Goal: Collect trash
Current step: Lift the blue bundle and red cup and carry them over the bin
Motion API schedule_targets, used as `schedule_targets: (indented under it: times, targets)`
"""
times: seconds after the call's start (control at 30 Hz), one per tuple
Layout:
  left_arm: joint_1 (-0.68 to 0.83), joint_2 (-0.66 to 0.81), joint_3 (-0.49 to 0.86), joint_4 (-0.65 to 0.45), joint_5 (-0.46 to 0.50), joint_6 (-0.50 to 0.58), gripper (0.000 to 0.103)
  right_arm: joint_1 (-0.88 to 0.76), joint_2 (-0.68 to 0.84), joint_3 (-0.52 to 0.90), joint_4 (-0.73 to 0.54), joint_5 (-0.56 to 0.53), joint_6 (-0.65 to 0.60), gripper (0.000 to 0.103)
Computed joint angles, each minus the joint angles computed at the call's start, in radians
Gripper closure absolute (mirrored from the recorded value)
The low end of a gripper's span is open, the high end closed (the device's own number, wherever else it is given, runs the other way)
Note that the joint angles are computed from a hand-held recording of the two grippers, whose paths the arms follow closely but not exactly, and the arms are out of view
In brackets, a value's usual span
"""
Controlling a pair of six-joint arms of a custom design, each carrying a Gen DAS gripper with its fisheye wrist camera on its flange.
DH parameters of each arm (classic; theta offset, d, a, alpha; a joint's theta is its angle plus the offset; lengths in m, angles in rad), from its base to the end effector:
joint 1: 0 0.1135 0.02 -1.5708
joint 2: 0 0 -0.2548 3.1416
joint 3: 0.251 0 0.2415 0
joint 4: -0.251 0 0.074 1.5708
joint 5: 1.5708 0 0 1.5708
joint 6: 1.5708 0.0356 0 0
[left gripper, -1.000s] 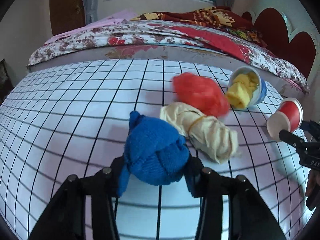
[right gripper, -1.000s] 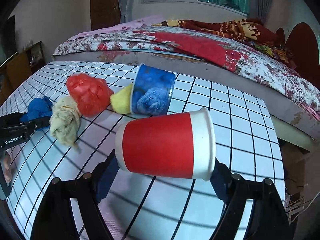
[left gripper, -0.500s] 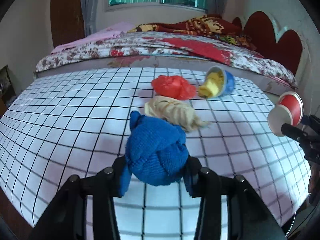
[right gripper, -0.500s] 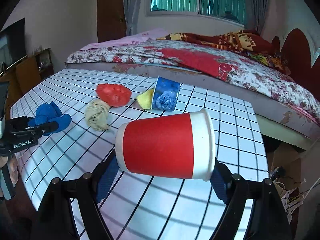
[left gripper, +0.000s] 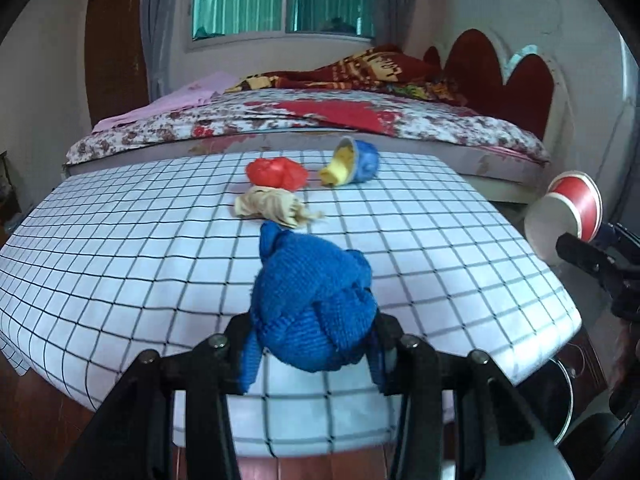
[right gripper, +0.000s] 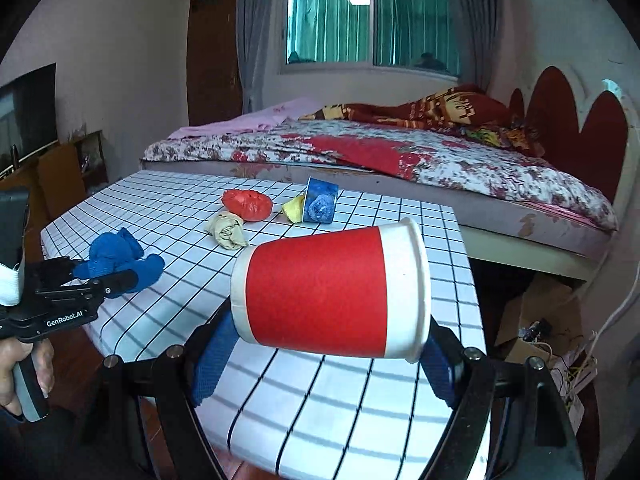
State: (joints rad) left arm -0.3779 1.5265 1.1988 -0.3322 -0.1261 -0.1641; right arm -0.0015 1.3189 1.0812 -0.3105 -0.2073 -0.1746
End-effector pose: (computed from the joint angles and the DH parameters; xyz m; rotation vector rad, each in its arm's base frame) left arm 0.3138 -0.1198 0.2825 0.1692 2.2227 -0.1566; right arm 0.2909 0.0069 0.3067 -0.3043 2.0860 0.1142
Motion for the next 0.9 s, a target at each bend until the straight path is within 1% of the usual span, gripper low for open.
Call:
schedule_targets:
  times: [0.27, 0.43, 0.7, 0.9]
  targets:
    - [-0.126, -0.074, -0.059, 0.0, -0.058, -0.041, 0.059, -0.097, -0.205, -0.154, -0.043, -0.066, 0.005, 0.02]
    - [-0.222, -0.077, -0.055, -0.002, -0.089, -0.053, 0.059, -0.219, -0.289, -0.207, -0.104, -0.156, -0.039, 0.02]
    - [-0.377, 0.002, 0.018, 0.003, -0.115, -0.054, 0.059, -0.464, -0.373, -0.248, -0.2, -0.295, -0.151, 0.02]
    - [-0.461, 0.067, 0.075, 0.005, -0.106, -0.051, 0.059, -0.684, -0.379, -0.248, -0.273, -0.406, -0.259, 0.02]
